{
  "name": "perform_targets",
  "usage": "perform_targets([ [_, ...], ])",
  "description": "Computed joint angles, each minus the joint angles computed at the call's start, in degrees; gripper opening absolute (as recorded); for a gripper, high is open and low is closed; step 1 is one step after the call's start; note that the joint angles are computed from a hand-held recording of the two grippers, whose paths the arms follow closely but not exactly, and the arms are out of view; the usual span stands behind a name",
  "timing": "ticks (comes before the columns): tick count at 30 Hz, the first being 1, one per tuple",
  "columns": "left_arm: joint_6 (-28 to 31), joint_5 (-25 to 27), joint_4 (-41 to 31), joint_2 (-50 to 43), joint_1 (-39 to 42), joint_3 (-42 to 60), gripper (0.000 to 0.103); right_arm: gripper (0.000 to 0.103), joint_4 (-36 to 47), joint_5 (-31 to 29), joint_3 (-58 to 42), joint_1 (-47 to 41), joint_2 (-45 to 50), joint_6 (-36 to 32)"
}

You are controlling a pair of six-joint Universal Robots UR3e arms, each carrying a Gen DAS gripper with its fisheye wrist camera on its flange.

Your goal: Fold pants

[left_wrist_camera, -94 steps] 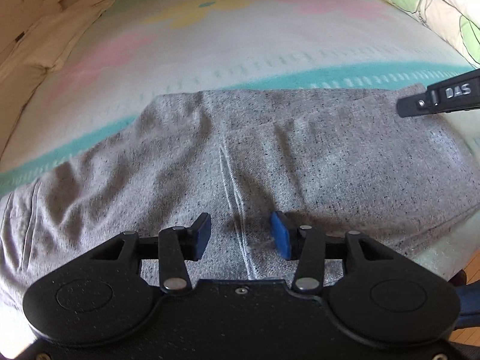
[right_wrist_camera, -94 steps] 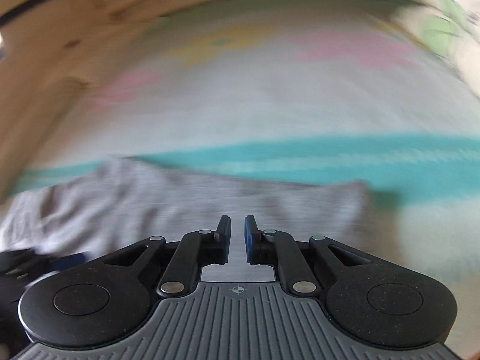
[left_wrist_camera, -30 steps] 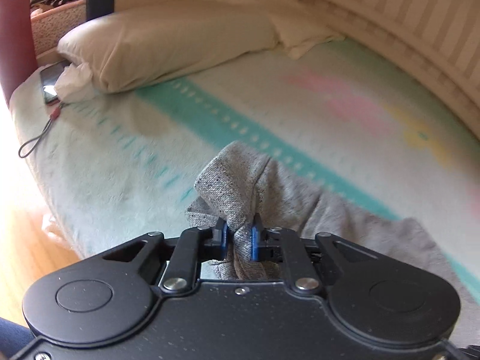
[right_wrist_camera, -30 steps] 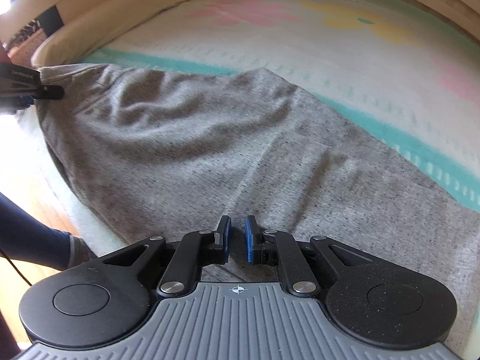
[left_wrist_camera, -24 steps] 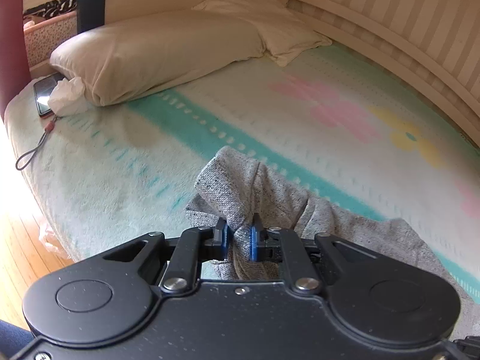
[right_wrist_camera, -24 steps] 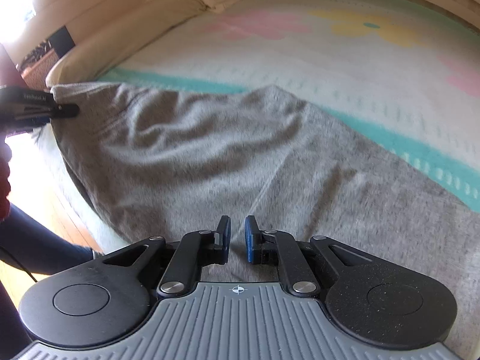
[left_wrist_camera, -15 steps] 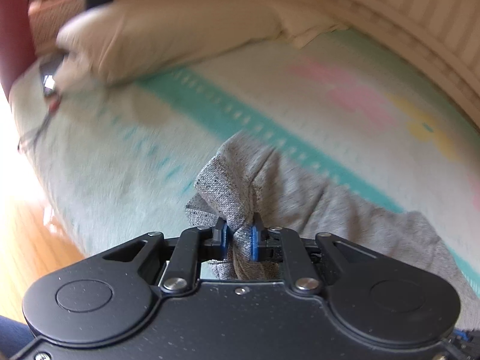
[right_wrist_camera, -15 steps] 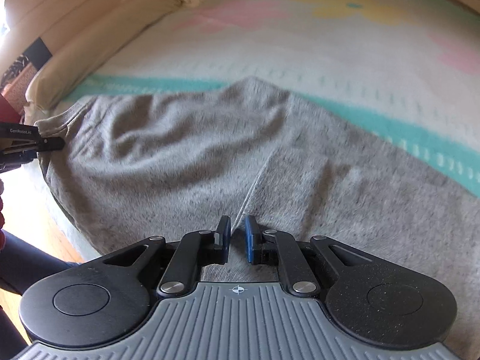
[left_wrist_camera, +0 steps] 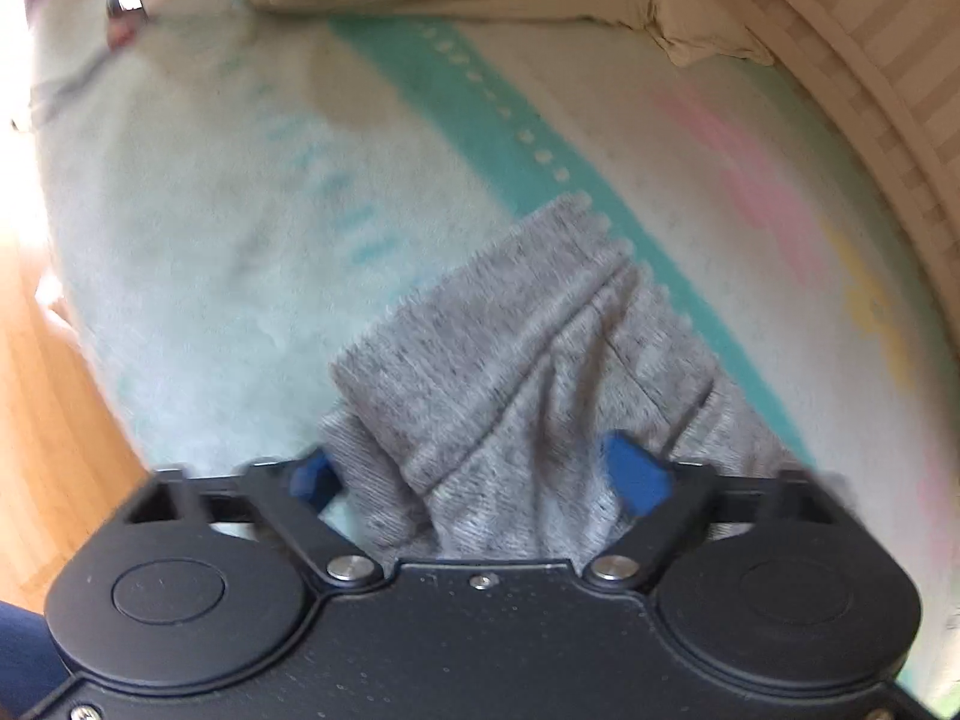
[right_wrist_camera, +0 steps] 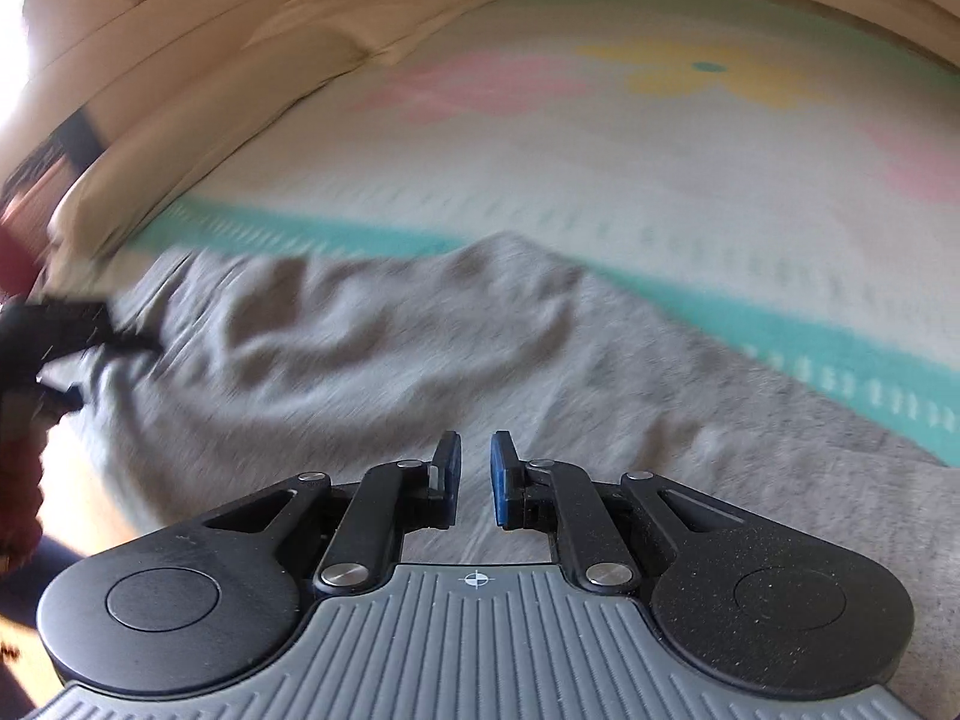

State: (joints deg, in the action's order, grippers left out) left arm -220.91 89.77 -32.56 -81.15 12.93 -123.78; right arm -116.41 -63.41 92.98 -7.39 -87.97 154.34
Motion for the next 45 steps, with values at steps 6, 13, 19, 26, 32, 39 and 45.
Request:
perform_targets([
  [6, 2.43, 2.51, 3.93, 0.11, -3.49, 0.09, 0.037, 0.011, -7.04, -4.38, -2.78, 1.69, 6.98, 8.10],
  [13, 3.10, 3.79, 3.49, 2.40, -4.97, 1.20, 0.032, 0.011, -5.60, -3.33, 0.46, 0.29, 4.75, 8.30],
  [19, 3.86, 6.22, 3.59, 4.61, -7.99, 2.00, 0.032, 0.012, 4.79, 0.58, 6.65, -4.58, -5.24, -0.73],
  [26, 5.05, 12.62, 1.54, 4.89, -16.94, 9.15, 0.030, 0.012, 15.66, 3.89, 5.55, -8.08, -8.81, -9.63],
  [32, 6.93, 20.40, -0.24, -1.85, -28.53, 22.84, 0.028, 0.012, 19.66, 6.73, 4.29, -13.89, -10.71, -10.98],
  [39, 10.97, 21.82, -1.90, -18.34, -40.77, 46.23, 0.026, 0.012, 20.28, 7.23, 3.79, -23.74, -12.63, -10.13],
  [45, 14.02, 10.41, -9.51, -37.38, -45.59, 68.06, 0.036, 0.012, 18.46, 3.29, 3.59, -29.41, -10.92, -5.54],
])
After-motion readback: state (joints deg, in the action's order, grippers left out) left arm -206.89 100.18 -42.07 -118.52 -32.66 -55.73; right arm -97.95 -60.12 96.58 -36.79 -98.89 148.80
